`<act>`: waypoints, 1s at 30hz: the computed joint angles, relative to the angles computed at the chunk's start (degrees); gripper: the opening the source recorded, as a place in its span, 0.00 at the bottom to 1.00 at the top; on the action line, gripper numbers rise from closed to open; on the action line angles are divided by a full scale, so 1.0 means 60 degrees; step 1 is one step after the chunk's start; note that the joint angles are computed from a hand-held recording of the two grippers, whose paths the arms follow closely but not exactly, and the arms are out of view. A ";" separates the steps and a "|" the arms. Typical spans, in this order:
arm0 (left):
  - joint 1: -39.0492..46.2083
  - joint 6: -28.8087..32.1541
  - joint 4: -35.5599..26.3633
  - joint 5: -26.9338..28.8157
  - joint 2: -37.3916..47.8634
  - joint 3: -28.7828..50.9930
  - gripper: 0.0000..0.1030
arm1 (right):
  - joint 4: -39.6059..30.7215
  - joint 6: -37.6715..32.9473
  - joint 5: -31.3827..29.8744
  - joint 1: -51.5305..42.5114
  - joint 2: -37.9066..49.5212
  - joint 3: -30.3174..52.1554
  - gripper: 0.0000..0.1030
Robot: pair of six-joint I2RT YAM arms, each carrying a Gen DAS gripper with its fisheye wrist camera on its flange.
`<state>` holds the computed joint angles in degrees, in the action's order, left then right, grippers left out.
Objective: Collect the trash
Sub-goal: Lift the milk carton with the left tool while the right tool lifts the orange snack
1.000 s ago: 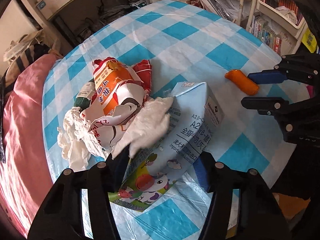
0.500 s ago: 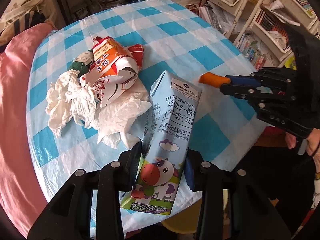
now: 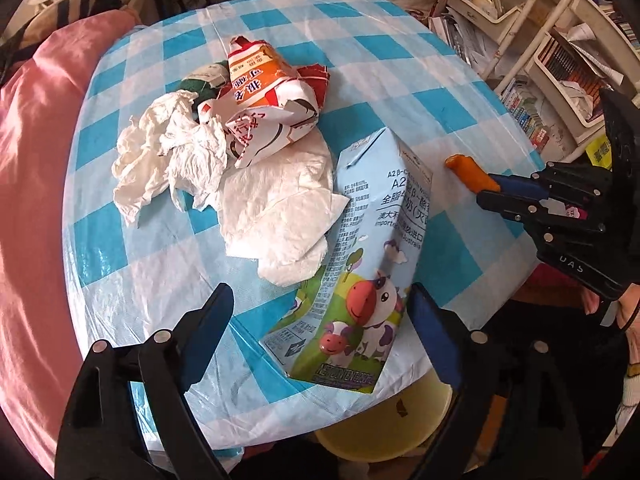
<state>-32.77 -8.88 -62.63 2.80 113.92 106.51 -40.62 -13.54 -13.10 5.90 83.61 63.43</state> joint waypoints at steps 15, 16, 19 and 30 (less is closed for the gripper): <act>-0.0901 0.0365 0.0840 -0.2054 -0.0390 -0.0193 0.60 | -0.0024 -0.0043 -0.0045 0.0044 0.0140 0.0113 0.16; -0.0937 0.0308 0.0878 -0.2073 -0.0310 -0.0184 0.54 | -0.0021 -0.0043 -0.0040 0.0051 0.0149 0.0117 0.16; -0.1096 0.0242 0.0987 -0.2308 -0.0045 -0.0059 0.34 | -0.0018 -0.0066 -0.0015 0.0075 0.0174 0.0121 0.16; 0.0164 -0.1898 0.2674 0.1295 -0.2113 -0.2440 0.29 | -0.0409 -0.0074 -0.1209 -0.0373 -0.0705 -0.0154 0.15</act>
